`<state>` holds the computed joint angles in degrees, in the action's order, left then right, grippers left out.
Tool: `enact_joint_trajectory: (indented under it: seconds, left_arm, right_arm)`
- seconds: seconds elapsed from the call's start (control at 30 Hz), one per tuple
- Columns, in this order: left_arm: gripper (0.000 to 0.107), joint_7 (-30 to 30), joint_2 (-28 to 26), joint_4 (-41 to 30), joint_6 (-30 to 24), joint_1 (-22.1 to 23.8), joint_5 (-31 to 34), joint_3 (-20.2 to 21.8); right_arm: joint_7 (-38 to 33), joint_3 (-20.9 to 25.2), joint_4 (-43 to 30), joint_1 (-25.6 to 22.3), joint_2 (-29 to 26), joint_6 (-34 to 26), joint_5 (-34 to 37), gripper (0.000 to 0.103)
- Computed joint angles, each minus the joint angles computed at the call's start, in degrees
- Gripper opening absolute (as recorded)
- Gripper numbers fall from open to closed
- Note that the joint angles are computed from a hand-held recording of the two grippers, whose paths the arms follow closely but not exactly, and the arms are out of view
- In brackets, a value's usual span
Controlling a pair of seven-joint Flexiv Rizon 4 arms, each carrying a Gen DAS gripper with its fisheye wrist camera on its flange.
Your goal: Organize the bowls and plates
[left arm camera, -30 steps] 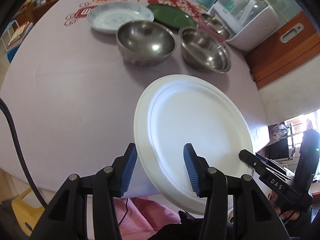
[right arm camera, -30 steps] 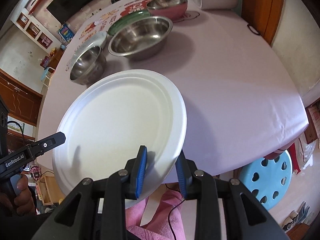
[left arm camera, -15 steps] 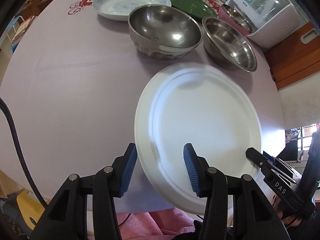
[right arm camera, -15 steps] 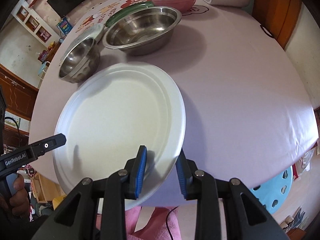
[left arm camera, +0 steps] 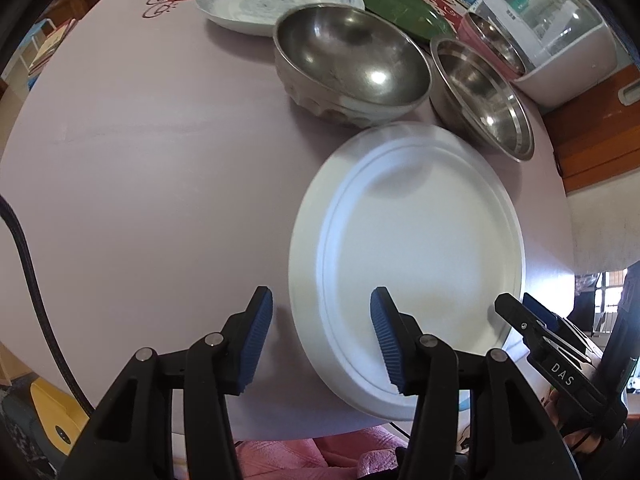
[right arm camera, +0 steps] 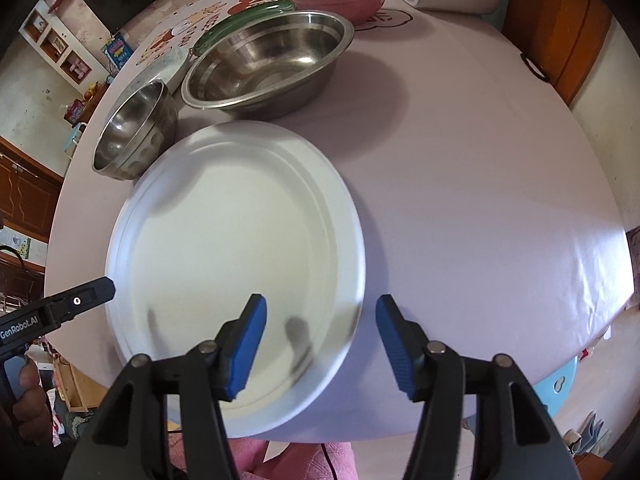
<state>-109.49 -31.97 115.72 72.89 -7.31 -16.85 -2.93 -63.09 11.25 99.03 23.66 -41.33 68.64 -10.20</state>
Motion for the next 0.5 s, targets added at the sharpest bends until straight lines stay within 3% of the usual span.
enact_joint_trajectory:
  seconds: [0.3,0.5]
  left_arm:
    - [0.059,-6.18,3.02,1.96,2.23,-3.33,3.25,4.09]
    - [0.069,-12.87,5.21,1.37,1.74,-6.88,9.08,8.71]
  right_arm:
    - [0.22,-1.54,1.12,0.30,0.88,2.15,-1.33,0.062]
    - [-0.77,-1.72,2.99,0.00,2.41,5.27,-2.58,0.062]
